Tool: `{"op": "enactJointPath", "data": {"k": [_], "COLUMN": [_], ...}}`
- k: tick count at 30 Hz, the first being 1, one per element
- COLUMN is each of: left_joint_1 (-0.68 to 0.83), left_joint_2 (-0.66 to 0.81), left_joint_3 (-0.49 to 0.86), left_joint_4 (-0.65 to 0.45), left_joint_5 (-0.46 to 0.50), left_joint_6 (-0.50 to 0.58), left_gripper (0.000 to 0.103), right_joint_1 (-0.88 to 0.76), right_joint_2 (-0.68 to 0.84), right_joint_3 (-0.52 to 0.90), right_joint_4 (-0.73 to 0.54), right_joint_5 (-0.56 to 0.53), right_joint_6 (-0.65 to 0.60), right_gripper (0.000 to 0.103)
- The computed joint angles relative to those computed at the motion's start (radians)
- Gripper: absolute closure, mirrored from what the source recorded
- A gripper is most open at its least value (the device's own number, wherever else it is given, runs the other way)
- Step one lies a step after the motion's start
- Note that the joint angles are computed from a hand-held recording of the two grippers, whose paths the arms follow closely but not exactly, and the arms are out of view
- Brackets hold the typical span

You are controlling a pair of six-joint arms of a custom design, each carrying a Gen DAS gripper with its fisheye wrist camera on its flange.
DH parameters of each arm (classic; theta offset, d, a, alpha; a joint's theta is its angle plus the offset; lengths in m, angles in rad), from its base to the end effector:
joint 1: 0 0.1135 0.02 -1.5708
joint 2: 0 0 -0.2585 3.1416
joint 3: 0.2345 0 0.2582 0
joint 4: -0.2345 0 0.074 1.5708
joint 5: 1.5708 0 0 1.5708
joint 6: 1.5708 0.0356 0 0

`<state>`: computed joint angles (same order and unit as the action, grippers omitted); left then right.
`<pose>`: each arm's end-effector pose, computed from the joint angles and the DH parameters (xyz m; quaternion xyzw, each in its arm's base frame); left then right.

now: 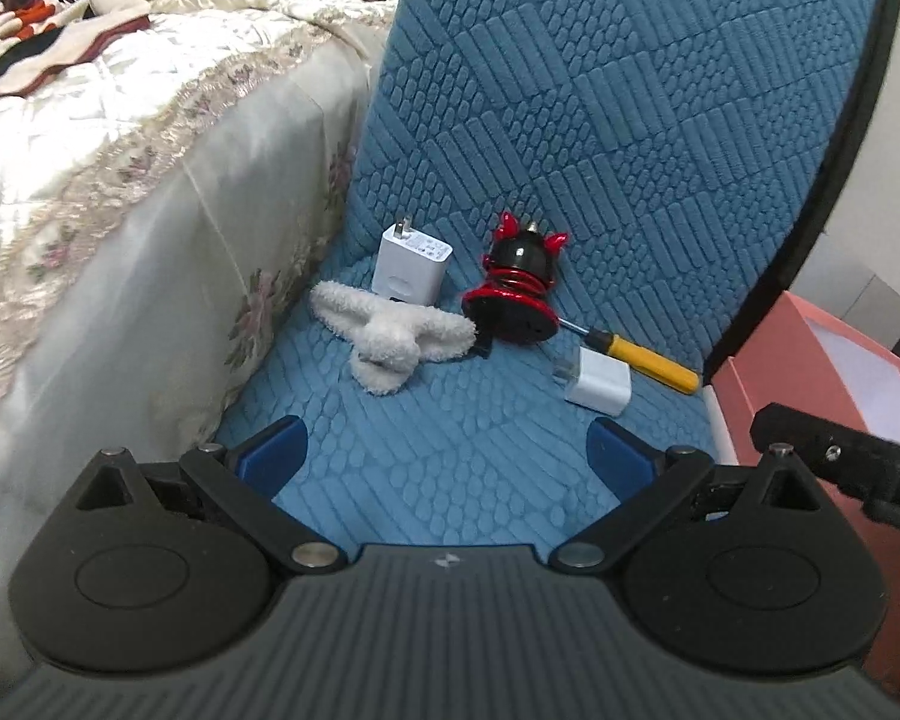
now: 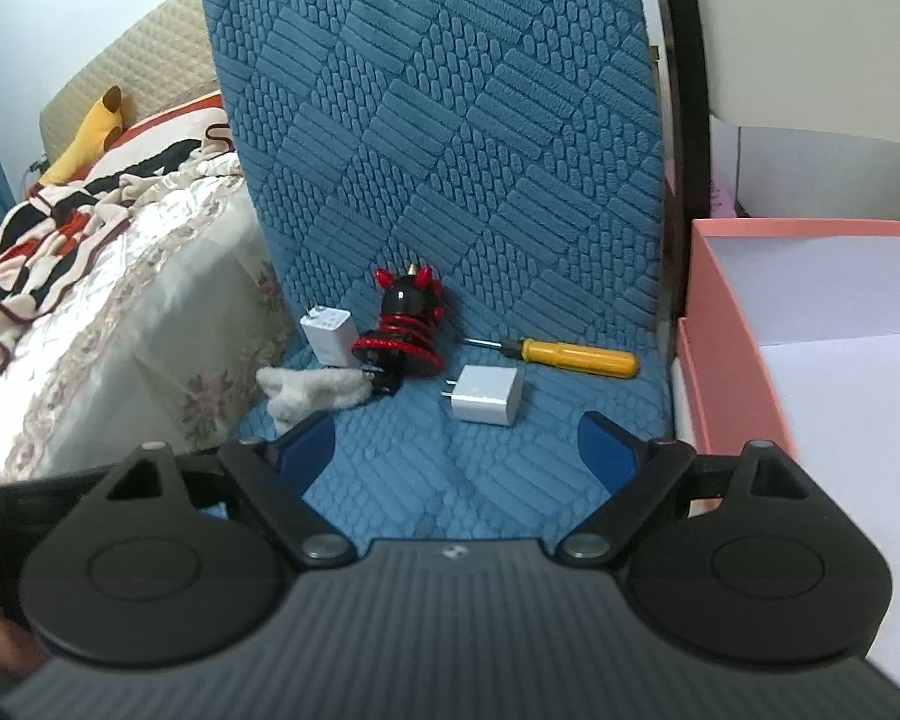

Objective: Organize rigid objects
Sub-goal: 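Move the right gripper to the white charger while the left approaches the fluffy clip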

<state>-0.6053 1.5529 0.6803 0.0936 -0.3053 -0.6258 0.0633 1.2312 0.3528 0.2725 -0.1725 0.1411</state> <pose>0.2524 -0.1617 0.1423 -0.0680 0.9113 -0.1055 0.3922 0.2292 0.0206 0.1401 -0.0056 0.8835 0.1231 0.4520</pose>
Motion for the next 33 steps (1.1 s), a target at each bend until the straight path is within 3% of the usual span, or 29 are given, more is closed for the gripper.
{"op": "enactJointPath", "data": {"k": [3, 11, 20, 33], "left_joint_1": [0.041, 0.093, 0.129, 0.144], "left_joint_2": [0.057, 0.207, 0.359, 0.520], "left_joint_3": [0.035, 0.161, 0.304, 0.486], "left_joint_4": [0.029, 0.007, -0.040, -0.114], "left_joint_5": [0.064, 0.088, 0.078, 0.042], "left_joint_6": [-0.004, 0.020, 0.037, 0.066], "left_gripper": [0.003, 0.003, 0.007, 0.011], "right_joint_1": [0.001, -0.017, -0.046, -0.034], "right_joint_2": [0.110, 0.412, 0.651, 0.853], "right_joint_3": [0.043, 0.226, 0.455, 0.682], "right_joint_4": [0.063, 0.112, 0.020, -0.094], "right_joint_5": [-0.002, -0.029, -0.047, -0.057], "right_joint_6": [0.002, -0.040, -0.024, -0.039], "right_gripper": [0.014, 0.014, 0.016, 0.033]}}
